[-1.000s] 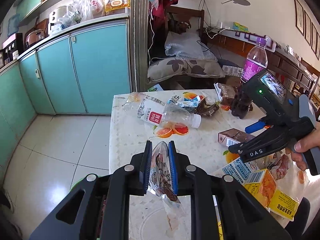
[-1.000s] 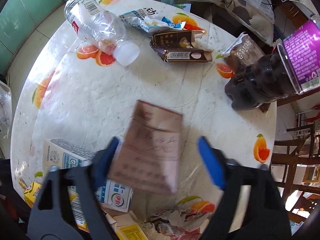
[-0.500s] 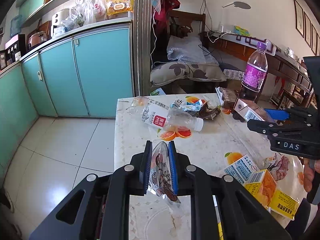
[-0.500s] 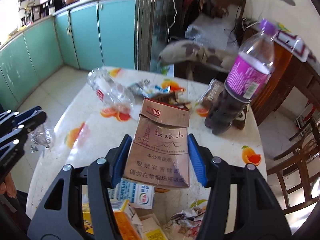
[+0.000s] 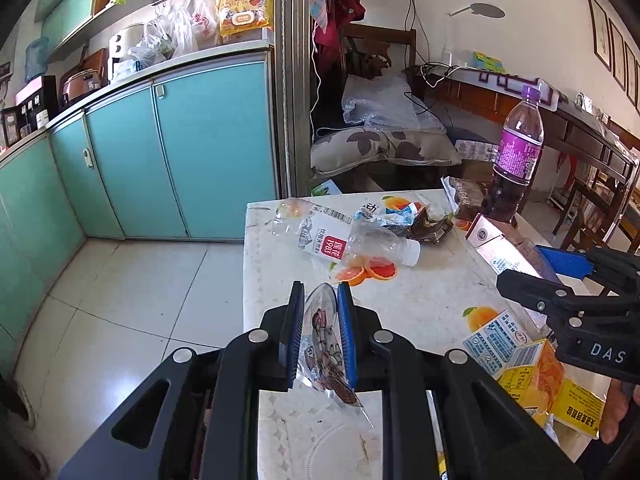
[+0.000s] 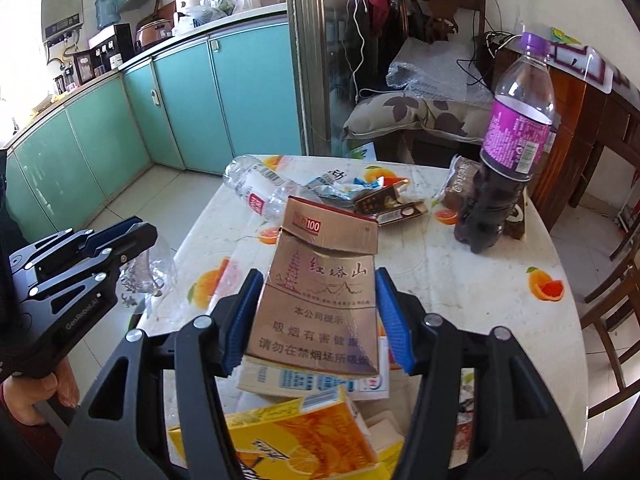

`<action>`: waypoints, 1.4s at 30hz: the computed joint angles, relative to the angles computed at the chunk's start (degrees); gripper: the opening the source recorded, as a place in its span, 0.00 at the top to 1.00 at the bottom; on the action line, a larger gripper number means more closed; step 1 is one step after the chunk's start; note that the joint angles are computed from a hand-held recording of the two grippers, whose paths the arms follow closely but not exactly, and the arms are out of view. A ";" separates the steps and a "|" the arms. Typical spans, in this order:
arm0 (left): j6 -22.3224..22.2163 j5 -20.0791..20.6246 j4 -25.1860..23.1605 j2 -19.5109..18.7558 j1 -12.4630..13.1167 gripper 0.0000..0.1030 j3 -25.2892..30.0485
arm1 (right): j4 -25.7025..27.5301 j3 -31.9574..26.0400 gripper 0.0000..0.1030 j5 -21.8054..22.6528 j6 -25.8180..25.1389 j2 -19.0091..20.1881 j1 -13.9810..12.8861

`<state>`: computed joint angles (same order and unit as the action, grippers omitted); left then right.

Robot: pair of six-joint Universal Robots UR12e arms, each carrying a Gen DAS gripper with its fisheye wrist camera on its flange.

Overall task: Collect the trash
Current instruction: 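Carry the cigarette box and clear wrapper over the red trash bin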

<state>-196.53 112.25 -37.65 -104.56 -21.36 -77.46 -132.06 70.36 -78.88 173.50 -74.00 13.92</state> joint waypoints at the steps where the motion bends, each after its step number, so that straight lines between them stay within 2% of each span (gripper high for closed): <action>1: 0.41 0.98 -0.04 0.04 -0.02 0.85 -0.04 | -0.46 0.04 0.46 -0.20 -0.10 0.02 0.28; 14: -5.07 3.00 -0.56 3.85 3.45 0.86 -4.59 | -0.37 -1.97 0.46 2.66 -2.37 1.65 3.20; 16: -6.19 1.71 -0.82 4.48 4.36 0.86 -5.45 | -0.31 -2.14 0.46 2.87 -2.57 1.87 3.43; 18: -6.98 -2.34 -0.98 5.02 5.60 0.85 -6.31 | -0.71 -2.11 0.46 2.52 -2.43 1.95 3.54; 19: -7.43 -4.15 -1.26 5.04 6.02 0.77 -6.49 | -0.81 -2.05 0.46 2.26 -2.14 1.95 3.48; 20: -8.23 -5.83 -1.30 4.93 6.33 0.48 -6.60 | -0.75 -2.00 0.46 2.17 -1.76 1.94 3.37; 22: -8.90 -8.04 1.71 4.28 6.39 0.16 -7.17 | -0.32 -2.01 0.46 2.20 -0.98 1.92 3.03; 24: -6.90 -8.55 0.98 2.93 5.95 0.17 -5.98 | -0.03 -1.92 0.46 1.68 -0.80 1.82 2.73; 28: -2.41 -4.00 -5.24 -0.81 4.27 0.19 -1.52 | 0.33 -1.47 0.46 0.27 -0.99 1.34 2.28; 30: -3.35 -4.72 -7.95 -2.02 4.38 0.30 -0.03 | 0.37 -1.25 0.46 -0.33 -1.06 1.12 2.06; 32: -5.28 -6.70 -9.94 -2.75 4.87 0.54 0.84 | 0.54 -1.14 0.46 -0.36 -0.71 0.98 1.82; 33: -6.00 -8.59 -10.50 -2.91 5.28 0.60 0.90 | 0.58 -1.07 0.46 -0.26 -0.61 0.93 1.71; 34: -6.53 -10.43 -9.73 -2.82 5.63 0.71 0.57 | 0.55 -1.00 0.46 -0.15 -0.54 0.88 1.61; 36: -7.24 -10.04 -8.58 -2.40 5.55 0.77 0.03 | 0.43 -0.79 0.46 0.00 -0.46 0.76 1.53; 40: -6.37 -6.66 -3.15 -0.45 4.67 0.80 -2.19 | -0.26 -0.34 0.46 0.77 -0.32 0.48 1.46; 42: -5.45 -3.55 -0.50 0.71 4.11 0.80 -3.30 | -0.80 -0.11 0.46 1.38 -0.11 0.40 1.49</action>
